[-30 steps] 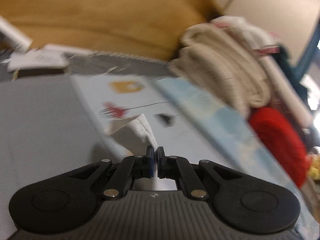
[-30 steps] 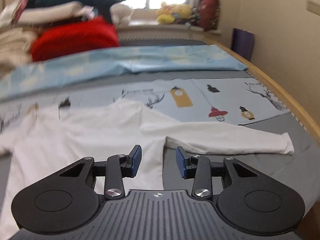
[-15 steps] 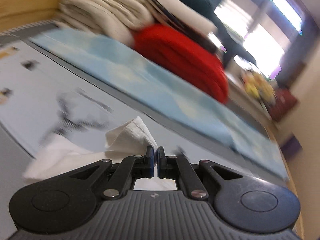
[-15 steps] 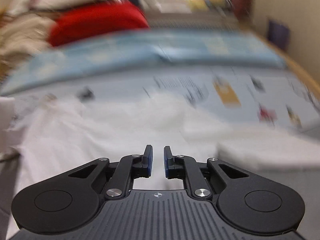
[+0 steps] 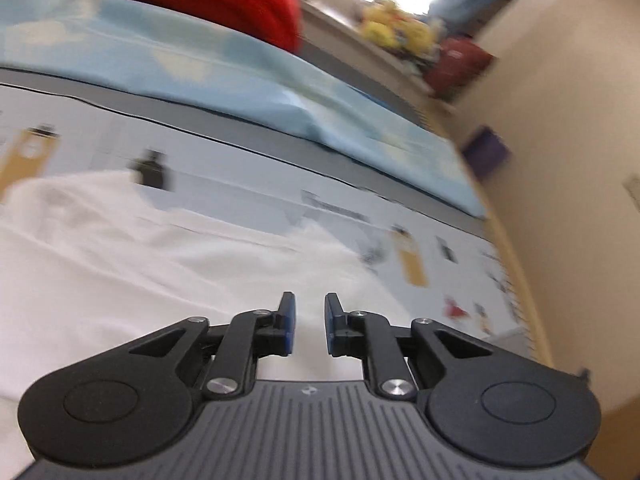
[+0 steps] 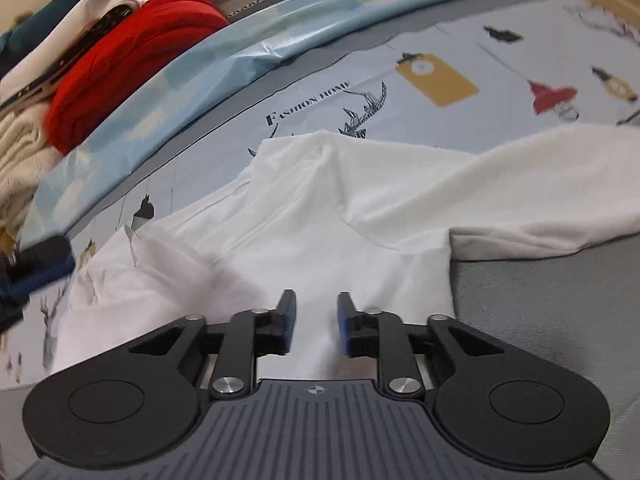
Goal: Fold small clothes
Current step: 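Grasp the shirt collar edge with both tools and tug it flat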
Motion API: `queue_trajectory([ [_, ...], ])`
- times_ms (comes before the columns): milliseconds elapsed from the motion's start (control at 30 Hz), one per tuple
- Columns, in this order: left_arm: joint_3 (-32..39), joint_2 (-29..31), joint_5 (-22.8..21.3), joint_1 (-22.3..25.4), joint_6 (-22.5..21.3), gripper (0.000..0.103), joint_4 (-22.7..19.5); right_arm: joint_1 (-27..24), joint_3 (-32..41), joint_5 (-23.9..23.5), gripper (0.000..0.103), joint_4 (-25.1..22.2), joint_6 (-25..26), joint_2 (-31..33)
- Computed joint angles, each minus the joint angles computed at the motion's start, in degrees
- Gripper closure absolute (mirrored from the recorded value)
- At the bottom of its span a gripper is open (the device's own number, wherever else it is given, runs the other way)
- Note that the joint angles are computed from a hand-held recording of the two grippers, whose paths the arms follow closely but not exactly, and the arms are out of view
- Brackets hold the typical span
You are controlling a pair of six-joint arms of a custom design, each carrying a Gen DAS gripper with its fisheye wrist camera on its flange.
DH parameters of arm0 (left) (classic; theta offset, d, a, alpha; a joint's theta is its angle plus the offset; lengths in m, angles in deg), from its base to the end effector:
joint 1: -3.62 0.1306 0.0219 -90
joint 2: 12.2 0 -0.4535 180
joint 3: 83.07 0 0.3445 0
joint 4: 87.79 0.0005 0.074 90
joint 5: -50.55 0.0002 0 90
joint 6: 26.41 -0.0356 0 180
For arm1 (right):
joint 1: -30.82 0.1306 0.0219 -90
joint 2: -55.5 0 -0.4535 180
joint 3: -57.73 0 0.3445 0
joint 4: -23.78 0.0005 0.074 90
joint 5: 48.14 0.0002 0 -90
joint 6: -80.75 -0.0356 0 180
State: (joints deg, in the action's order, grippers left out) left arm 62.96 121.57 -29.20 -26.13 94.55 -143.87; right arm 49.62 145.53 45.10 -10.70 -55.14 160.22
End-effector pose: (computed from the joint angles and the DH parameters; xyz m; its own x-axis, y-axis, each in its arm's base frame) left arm 0.6484 -0.3785 0.4556 -0.8240 -0.1121 -0.5553 0.2051 0.8547 -0.4768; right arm 0.5072 0.1700 0.3832 -0.7220 0.5115 -0.4660 0.3305 0.8466 0.4172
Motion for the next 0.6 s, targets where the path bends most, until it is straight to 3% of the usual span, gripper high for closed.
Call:
queue_trajectory([
  [167,0.95,0.08,-9.51,3.62,2.72,0.087,-3.08,-0.31,1.42,-4.68,0.069,0.72,-1.77,2.47],
  [233,3.27,0.74,-12.27,5.30,3.48,0.087,-5.61,0.44,3.52,-4.13,0.064,-0.37,-0.10,4.31],
  [400,0.22,-2.10,-16.43,10.03,6.87,0.087,-5.94,2.22,9.05,-0.36,0.065,-5.99,4.33,9.01],
  [433,-0.17,-2.59,-17.19,11.04,7.49,0.087,-6.21,2.84,9.84,1.51,0.077,-6.41,6.31,9.42],
  [467,-0.41,-2.95,-17.99,11.94,8.14,0.087,-6.50,3.45,10.58,2.89,0.099,-6.68,8.98,9.72],
  [600,1.58,-3.10,-19.75,14.08,9.46,0.087,-9.03,5.47,10.74,6.88,0.100,-2.92,19.36,8.72],
])
